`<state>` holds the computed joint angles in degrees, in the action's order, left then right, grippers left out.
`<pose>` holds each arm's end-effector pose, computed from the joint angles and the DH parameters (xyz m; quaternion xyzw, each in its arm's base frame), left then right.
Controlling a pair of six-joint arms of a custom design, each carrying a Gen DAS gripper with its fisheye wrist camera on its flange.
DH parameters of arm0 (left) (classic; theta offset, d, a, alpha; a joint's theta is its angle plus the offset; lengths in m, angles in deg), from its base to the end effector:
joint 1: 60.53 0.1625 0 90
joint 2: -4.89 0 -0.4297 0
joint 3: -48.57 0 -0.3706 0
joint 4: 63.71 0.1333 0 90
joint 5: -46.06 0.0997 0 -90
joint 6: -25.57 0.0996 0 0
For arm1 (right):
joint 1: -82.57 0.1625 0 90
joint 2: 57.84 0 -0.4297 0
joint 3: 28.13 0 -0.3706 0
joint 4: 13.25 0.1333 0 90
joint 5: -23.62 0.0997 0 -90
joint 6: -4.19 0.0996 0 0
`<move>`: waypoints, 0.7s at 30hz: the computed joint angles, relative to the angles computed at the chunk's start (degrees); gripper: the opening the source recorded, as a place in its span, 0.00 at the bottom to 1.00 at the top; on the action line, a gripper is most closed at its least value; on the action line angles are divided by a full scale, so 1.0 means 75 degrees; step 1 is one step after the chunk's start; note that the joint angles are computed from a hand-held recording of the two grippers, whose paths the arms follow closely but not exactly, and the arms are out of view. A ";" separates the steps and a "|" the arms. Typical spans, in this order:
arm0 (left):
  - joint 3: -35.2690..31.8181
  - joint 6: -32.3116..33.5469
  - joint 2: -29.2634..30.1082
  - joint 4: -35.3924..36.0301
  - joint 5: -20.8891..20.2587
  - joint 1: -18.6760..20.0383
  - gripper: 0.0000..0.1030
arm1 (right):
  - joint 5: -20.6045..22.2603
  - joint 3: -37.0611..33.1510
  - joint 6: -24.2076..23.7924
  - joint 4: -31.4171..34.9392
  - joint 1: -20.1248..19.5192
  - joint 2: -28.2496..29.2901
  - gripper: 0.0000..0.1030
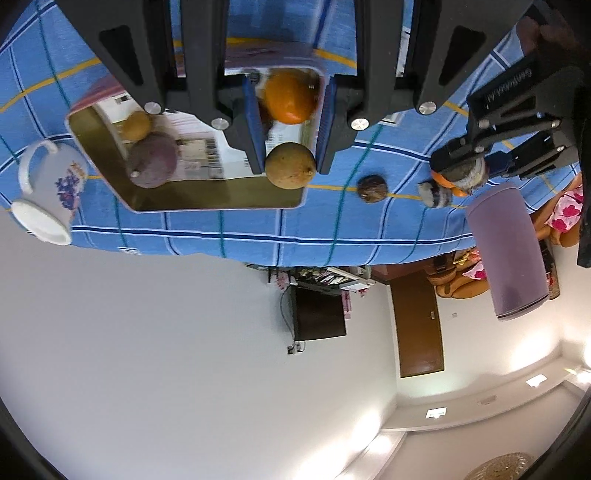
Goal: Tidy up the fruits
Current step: 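Carry the striped chunk to the tin with the left tool while the right tool carries the tan fruit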
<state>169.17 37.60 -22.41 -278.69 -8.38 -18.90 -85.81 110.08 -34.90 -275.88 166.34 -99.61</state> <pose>-0.2376 -0.4671 -0.0270 0.3888 0.8337 -0.3386 0.1981 0.0568 -0.4025 0.1549 0.1195 -0.7735 0.5100 0.3568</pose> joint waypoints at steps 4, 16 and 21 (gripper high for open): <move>-0.0062 -0.0046 0.0162 0.0050 -0.0130 -0.0205 0.36 | 0.0040 0.0180 -0.0040 -0.0191 -0.0240 -0.0201 0.29; -0.0410 -0.0203 0.0514 0.0269 -0.0283 -0.0474 0.36 | 0.0247 0.0524 -0.0173 -0.0574 -0.0880 -0.0714 0.29; -0.0630 -0.0223 0.0629 0.0427 -0.0327 -0.0523 0.36 | 0.0190 0.0622 -0.0407 -0.0924 -0.1168 -0.0929 0.29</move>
<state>164.44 35.93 -17.69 -275.49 -10.84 -22.82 -84.39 114.75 -37.96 -282.81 157.58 -106.57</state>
